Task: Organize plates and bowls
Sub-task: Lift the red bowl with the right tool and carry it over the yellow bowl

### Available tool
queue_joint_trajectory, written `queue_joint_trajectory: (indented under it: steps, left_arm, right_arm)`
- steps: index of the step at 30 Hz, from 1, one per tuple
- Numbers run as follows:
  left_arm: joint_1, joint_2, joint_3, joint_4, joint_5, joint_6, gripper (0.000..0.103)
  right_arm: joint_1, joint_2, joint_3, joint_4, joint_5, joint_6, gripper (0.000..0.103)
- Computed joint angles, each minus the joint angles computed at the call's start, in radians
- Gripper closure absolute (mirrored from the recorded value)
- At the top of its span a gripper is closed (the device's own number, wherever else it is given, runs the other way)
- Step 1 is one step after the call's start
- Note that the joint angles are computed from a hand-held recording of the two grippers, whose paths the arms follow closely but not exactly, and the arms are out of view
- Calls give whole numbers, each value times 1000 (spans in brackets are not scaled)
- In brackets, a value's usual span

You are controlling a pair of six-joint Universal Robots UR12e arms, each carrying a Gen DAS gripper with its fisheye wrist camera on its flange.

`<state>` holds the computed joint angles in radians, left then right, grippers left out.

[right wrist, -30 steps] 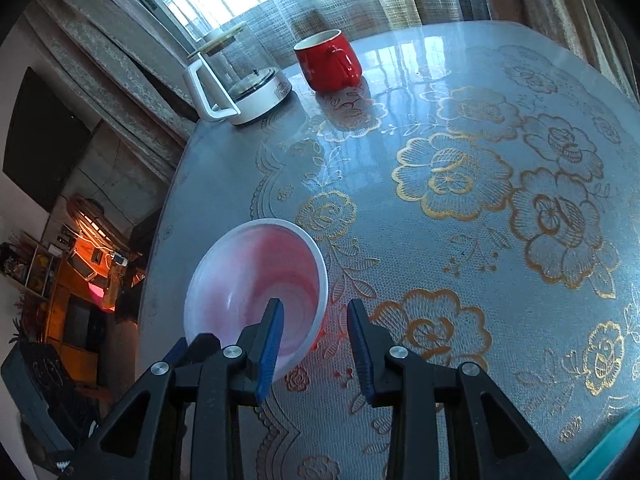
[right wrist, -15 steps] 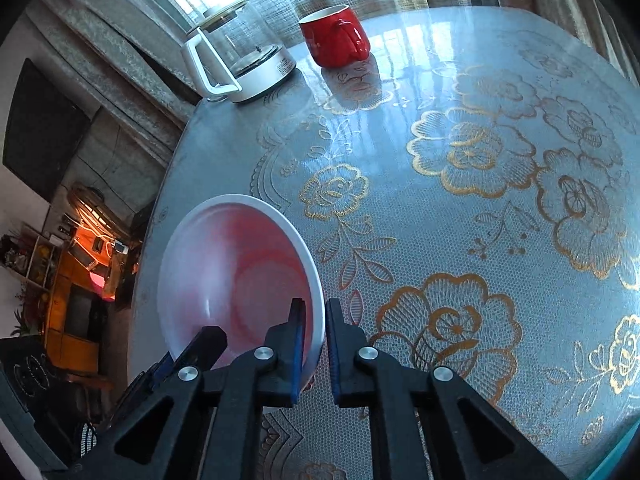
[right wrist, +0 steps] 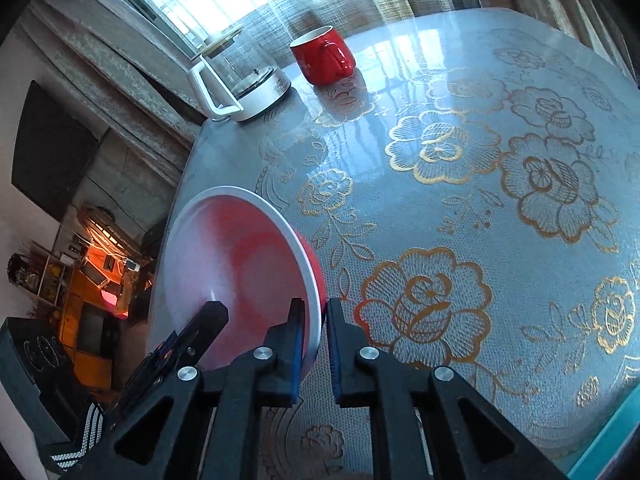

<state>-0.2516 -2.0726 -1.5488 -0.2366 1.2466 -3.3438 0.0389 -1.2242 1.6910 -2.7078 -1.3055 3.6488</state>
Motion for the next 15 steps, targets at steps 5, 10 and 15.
queue_joint_trajectory:
  steps: [5, 10, 15]
  left_arm:
    - [-4, 6, -9, 33, -14, 29, 85]
    - [-4, 10, -17, 56, -47, 50, 85]
    - [-10, 20, -28, 71, -61, 85, 85]
  right_arm:
    - [-3, -19, 27, -37, -6, 18, 92]
    - [-7, -41, 59, -68, -8, 42, 92]
    - [-9, -61, 86, -92, -17, 59, 92]
